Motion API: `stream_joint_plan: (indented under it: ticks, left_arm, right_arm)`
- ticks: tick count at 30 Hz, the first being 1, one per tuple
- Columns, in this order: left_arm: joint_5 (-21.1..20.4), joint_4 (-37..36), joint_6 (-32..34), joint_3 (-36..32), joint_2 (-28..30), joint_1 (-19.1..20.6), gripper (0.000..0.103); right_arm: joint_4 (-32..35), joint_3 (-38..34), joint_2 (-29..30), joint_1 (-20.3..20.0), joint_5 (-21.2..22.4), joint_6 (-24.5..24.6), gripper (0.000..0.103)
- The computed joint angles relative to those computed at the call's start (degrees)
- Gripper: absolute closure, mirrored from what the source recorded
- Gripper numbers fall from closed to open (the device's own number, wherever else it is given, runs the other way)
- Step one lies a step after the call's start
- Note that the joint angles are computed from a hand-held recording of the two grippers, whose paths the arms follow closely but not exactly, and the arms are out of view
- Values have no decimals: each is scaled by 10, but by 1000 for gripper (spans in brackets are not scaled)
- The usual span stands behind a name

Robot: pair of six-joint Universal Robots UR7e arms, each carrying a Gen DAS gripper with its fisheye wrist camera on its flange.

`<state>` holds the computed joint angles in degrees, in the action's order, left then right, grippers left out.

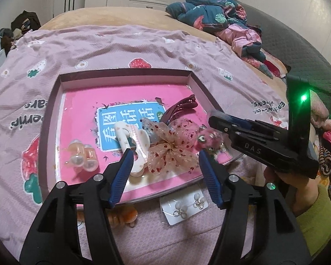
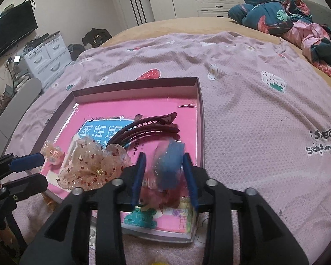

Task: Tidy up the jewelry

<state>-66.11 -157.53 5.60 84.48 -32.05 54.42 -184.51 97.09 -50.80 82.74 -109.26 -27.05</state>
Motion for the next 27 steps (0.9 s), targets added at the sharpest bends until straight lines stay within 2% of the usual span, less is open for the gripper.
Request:
stream_joint_plan:
  ticks: [10,16,18,20,24,27]
  left_arm:
    - [-4,-18,-9,27,-23,-3,46]
    - [-7,-35,-17,51,-44,-8,40]
    - [-7,-44,-18,61,-52,-11,35]
    - [-4,-57,-16,72,-62,-15,29]
    - [-6,-78,-25,89,-82,-19,12]
    - [-1,-93,-27,99,-95,-22,9]
  right_arm:
    - [-43,59,-39,7,15,10,53]
    - [-76,96,-64,19,25,9,41]
    - [-88,106,-72,22,26,11,29]
    - [-107,120,-82,27,29,16,23]
    - [-129,138,-97,36,28,13,17]
    - [-147,152,-110,42,30,12,14]
